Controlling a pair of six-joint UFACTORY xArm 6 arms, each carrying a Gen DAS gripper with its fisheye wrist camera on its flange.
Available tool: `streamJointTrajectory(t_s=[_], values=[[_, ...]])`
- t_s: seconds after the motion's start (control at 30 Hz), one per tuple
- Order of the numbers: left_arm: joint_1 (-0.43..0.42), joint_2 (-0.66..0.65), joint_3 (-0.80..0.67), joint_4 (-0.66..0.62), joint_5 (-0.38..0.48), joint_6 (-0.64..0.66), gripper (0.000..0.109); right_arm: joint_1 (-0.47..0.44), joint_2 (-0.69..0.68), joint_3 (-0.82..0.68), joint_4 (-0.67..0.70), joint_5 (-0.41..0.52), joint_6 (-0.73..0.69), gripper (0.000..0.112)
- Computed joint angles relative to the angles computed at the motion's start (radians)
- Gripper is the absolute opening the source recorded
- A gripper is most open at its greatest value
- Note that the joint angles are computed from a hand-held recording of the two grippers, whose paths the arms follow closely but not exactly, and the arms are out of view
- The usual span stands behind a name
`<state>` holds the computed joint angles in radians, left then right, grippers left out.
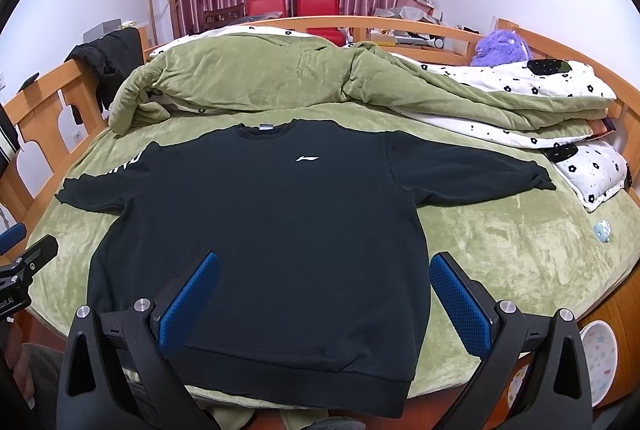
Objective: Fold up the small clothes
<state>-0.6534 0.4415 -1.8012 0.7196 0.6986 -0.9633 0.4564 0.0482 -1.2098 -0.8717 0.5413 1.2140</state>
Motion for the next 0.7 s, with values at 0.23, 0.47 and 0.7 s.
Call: streamJointTrajectory(t_s=[0.23,0.47,0.7], values=[[0.001,0.0,0.001,-0.003,0.001,0.003,0.103,-0.001,0.001,0.005,0.009,-0.011,-0.009,0.103],[0.002,-0.001,0.005,-0.004,-0.001,0.002,0.103,-0.005,0.009,0.003,0.017,-0.018,-0.014,0.103],[0.003,-0.003,0.011,-0.006,-0.004,0.005,0.103,-0.015,0.013,0.006,0.029,-0.039,-0.017,0.103]])
